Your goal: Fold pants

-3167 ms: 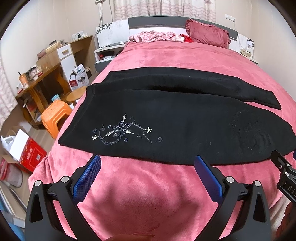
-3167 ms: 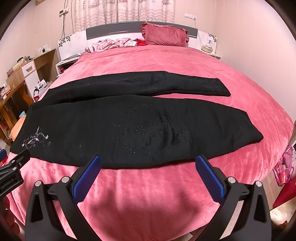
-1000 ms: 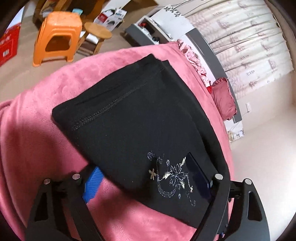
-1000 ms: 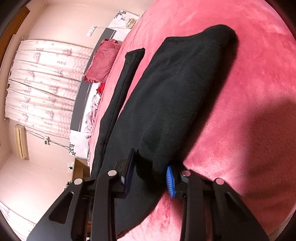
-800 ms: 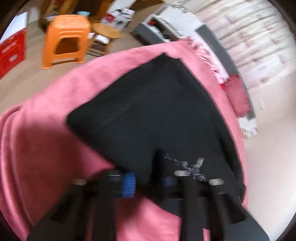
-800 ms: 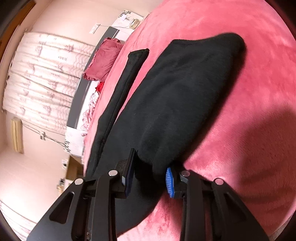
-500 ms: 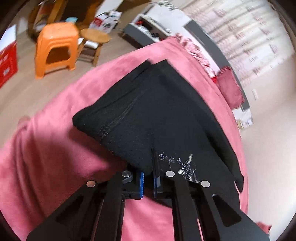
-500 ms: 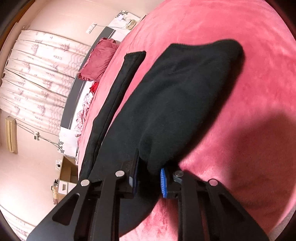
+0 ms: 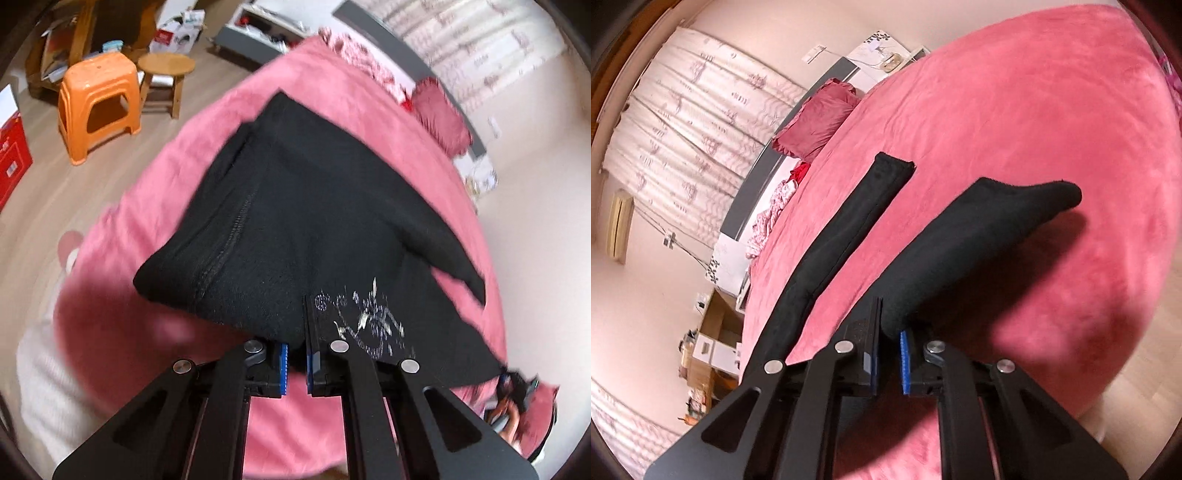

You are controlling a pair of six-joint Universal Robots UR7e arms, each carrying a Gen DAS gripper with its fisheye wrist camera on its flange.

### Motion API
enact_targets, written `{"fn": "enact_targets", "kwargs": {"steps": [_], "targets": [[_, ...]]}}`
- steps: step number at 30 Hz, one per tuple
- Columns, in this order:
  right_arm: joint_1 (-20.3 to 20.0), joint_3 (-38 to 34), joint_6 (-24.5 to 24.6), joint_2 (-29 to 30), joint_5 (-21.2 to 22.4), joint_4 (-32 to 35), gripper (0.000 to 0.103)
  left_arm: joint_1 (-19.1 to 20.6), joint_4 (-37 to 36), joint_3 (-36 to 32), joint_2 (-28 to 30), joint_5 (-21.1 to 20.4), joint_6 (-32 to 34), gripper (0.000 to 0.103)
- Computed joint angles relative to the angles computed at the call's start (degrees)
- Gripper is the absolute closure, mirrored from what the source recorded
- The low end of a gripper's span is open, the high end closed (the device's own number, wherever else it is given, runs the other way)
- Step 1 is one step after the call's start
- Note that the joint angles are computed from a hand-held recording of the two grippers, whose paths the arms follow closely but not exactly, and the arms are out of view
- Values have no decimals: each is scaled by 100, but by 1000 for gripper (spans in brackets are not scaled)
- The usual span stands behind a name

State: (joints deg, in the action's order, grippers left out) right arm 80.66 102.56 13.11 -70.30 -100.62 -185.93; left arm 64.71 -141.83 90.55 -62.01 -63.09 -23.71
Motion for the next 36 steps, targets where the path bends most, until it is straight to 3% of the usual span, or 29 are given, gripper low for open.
{"fn": "enact_targets", "kwargs": {"steps": [2, 6, 9, 12, 14, 16, 17, 18, 20, 21, 22, 23, 25, 27, 30, 36], "targets": [[-78, 89, 21, -43, -92, 20, 95, 24, 441, 50, -41, -39, -122, 98], [-381, 137, 704, 3, -113, 407, 92, 276, 790, 92, -21, -367, -627, 98], [-668, 302, 1316, -13, 413, 125, 89, 367, 725, 59, -12, -528, -754, 96], [-667, 290, 1263, -35, 237, 35, 84, 355, 846, 50, -75, -499, -733, 88], [-533, 187, 1025, -43, -274, 111, 77, 375, 666, 183, -207, -528, -771, 85], [-234, -9, 729, 47, -1368, 73, 57, 384, 340, 385, -412, -413, -838, 85], [-91, -113, 627, 113, -1968, 37, 41, 332, 186, 514, -514, -213, -884, 85], [21, -206, 496, 169, -2568, -14, 34, 289, 86, 583, -588, -10, -864, 85], [294, -515, 315, 422, -3638, -123, 30, 71, -196, 818, -740, 668, -743, 69], [414, -638, 82, 555, -3868, -385, 24, -87, -394, 880, -739, 1268, -613, 50], [501, -722, -169, 653, -3858, -597, 21, -237, -779, 962, -695, 1783, -385, 37], [577, -775, -353, 730, -3801, -699, 15, -332, -1205, 991, -622, 2058, -93, 35], [714, -935, -829, 908, -3320, -591, 14, -433, -1829, 819, -345, 2153, 479, 28], [790, -1081, -1165, 1101, -2763, -380, 14, -445, -1929, 539, -63, 1870, 824, 28], [897, -1345, -1408, 1462, -2299, -115, 14, -443, -2009, 63, 530, 1418, 1310, 26], [917, -1696, -847, 2009, -1500, 552, 14, -295, -1190, -977, 1668, 979, 1556, 26]]}}
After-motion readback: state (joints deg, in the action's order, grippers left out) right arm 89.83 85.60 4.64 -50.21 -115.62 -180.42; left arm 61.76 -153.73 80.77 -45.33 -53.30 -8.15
